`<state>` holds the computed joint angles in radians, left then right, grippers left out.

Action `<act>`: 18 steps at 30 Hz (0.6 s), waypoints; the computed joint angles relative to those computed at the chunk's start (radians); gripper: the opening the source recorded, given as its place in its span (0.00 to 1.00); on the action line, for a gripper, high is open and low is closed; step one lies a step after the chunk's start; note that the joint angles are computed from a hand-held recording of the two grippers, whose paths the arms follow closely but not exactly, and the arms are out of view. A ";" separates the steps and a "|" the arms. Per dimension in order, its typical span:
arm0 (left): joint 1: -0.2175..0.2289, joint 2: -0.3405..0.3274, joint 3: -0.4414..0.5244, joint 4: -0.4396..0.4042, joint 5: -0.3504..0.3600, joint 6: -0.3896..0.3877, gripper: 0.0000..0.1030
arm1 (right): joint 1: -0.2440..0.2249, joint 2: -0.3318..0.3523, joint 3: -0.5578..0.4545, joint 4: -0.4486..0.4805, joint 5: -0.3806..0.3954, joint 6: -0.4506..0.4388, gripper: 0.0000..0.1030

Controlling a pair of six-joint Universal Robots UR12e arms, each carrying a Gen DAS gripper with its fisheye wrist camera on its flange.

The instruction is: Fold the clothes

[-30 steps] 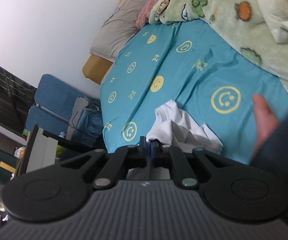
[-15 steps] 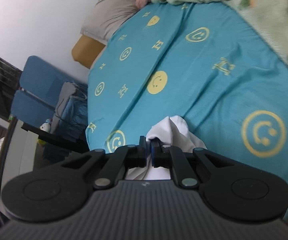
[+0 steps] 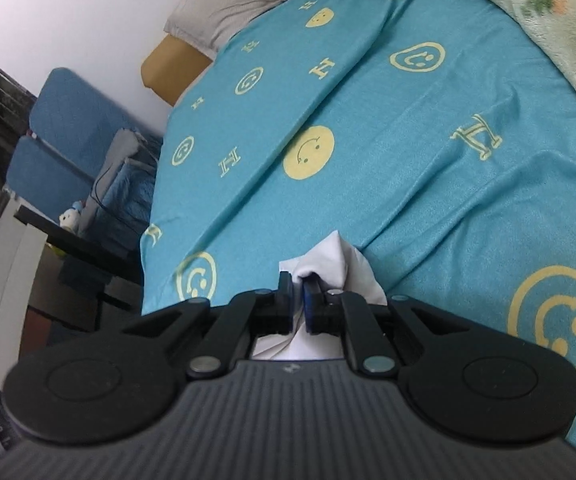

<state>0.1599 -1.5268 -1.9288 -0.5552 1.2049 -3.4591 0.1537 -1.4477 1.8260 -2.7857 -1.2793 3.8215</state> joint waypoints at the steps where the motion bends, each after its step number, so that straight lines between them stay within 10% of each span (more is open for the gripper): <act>1: -0.003 0.002 0.001 0.001 0.002 0.038 0.23 | 0.001 -0.003 0.002 -0.011 0.006 -0.003 0.28; 2: -0.006 0.007 -0.001 0.006 0.006 0.077 0.31 | 0.001 -0.006 0.004 -0.021 0.012 -0.005 0.61; 4: -0.013 0.020 -0.012 0.030 0.016 0.126 0.46 | 0.003 -0.015 0.010 -0.046 0.029 -0.015 0.86; 8: -0.021 0.049 -0.061 0.153 0.023 0.186 0.82 | 0.015 -0.033 0.017 -0.061 0.040 -0.105 0.84; 12: -0.040 0.055 -0.069 0.160 0.064 0.233 0.82 | 0.038 -0.037 0.002 -0.006 -0.007 -0.263 0.82; 18: -0.060 0.026 -0.047 0.089 0.137 0.298 0.82 | 0.065 0.015 -0.057 0.129 -0.082 -0.356 0.50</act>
